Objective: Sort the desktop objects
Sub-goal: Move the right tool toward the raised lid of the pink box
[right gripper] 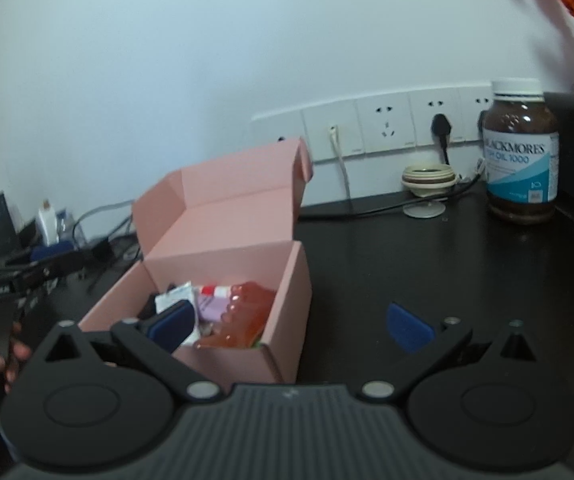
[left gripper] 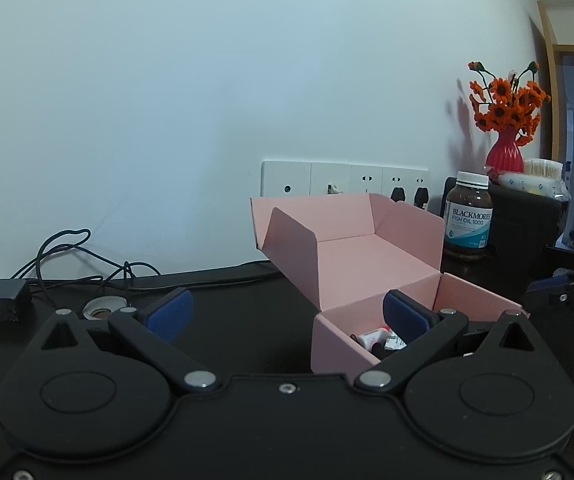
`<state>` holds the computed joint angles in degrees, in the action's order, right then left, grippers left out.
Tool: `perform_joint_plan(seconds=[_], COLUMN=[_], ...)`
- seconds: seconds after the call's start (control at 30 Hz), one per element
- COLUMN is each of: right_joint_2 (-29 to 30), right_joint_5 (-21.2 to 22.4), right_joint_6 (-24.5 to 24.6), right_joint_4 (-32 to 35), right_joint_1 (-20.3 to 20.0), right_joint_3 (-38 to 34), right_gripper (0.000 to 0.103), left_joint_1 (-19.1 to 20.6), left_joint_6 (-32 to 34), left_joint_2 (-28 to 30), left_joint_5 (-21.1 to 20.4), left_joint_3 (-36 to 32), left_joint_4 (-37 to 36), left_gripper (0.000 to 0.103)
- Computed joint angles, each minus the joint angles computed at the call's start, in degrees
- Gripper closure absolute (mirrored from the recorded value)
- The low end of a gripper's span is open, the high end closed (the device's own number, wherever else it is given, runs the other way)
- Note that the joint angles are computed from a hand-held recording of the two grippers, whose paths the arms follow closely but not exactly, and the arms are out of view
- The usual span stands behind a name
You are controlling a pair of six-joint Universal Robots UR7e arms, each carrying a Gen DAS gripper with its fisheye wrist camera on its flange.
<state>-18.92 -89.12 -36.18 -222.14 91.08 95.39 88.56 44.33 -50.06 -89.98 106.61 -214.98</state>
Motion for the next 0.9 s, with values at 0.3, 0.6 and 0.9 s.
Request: perform_joint_plan(seconds=[0.3, 0.6, 0.9], right_joint_2=[-3.92, -3.94, -2.38], right_joint_5=[-3.60, -3.14, -2.03], right_joint_6=[-1.40, -0.93, 6.82], right_joint_4=[2.59, 8.69, 16.08], right_joint_1=[3.64, 4.52, 3.93], right_joint_3=[-0.62, -4.48, -10.39], right_gripper=[0.001, 0.001, 0.001], left_joint_1=[0.34, 0.03, -0.17], left_joint_6=[-3.76, -2.18, -1.44], left_joint_2=[-0.44, 0.34, 0.85], left_joint_5=[-0.20, 1.59, 1.28], left_joint_3=[-0.61, -0.46, -0.48], left_joint_4=[3.41, 0.82, -0.75], left_gripper=[0.000, 0.000, 0.000])
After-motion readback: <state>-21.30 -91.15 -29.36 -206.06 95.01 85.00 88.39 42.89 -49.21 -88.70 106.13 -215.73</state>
